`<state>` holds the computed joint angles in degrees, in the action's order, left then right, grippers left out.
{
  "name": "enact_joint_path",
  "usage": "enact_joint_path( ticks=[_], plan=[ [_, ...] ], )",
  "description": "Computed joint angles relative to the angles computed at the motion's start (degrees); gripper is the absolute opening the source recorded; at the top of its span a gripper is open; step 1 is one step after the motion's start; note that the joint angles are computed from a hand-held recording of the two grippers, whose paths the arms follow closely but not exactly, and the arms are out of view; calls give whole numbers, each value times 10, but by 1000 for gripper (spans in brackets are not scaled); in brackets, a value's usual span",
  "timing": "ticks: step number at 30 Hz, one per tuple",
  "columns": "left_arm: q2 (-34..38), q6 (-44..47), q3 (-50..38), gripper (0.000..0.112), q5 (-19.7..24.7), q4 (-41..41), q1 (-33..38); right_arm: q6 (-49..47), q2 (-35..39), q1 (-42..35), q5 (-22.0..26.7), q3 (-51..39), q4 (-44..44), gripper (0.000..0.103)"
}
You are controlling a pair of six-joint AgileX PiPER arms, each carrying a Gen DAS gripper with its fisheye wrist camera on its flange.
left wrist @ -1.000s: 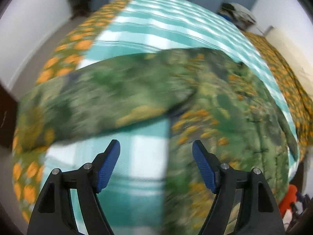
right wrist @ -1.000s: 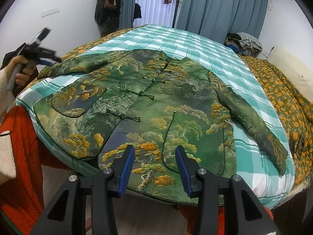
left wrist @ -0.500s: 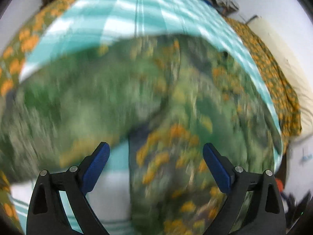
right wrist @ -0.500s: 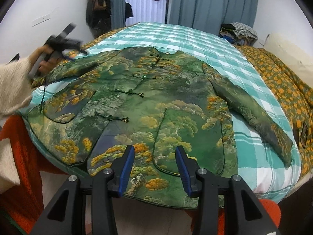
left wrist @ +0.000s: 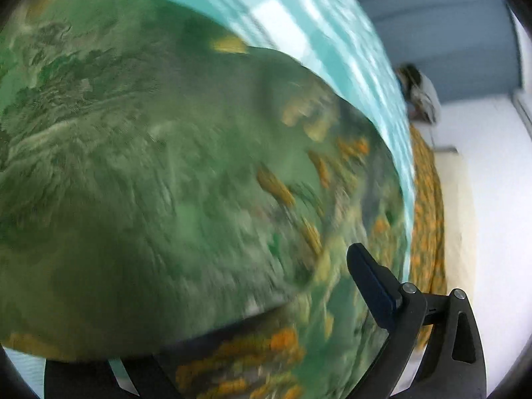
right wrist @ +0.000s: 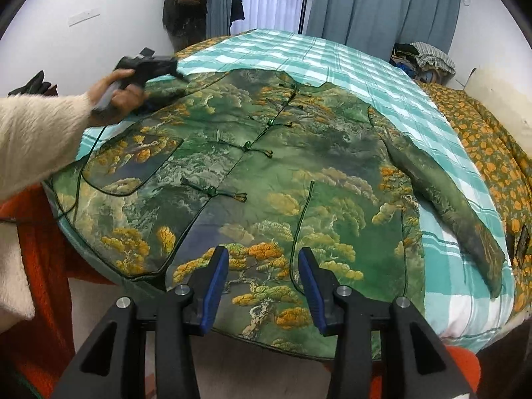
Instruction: Fold large clothes
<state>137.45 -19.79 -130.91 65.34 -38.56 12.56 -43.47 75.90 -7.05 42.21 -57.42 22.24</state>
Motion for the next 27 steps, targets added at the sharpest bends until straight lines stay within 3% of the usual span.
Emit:
enact_joint_path(
  ticks=[1,2,3,5,9,14,22,25,27],
  plan=[
    [-4,-20,3,86,-9,19,-3,5,1,4,-1,1,-7,44],
    [-12,-51,7,45,-15,61,-9,9,3,7,-1,0,-12,44],
    [-18,-62,12,29,-16,86,-12,11,5,8,0,-2,-15,44],
    [-36,-72,40,16,-36,91,-10,13,8,10,0,-5,-18,44],
    [-67,-109,57,13,-55,141,-23,23,10,16,-3,-5,-31,44],
    [-84,-93,92,13,-63,114,3,18,2,9,-4,-5,-30,44],
    [-84,-77,65,13,-36,155,22,-54,-6,-43,10,2,11,44],
    [-81,-35,49,26,2,153,22,-69,8,-54,9,-4,24,44],
    [-122,-6,97,41,1,175,13,-80,19,-68,13,-14,38,44]
  ],
)
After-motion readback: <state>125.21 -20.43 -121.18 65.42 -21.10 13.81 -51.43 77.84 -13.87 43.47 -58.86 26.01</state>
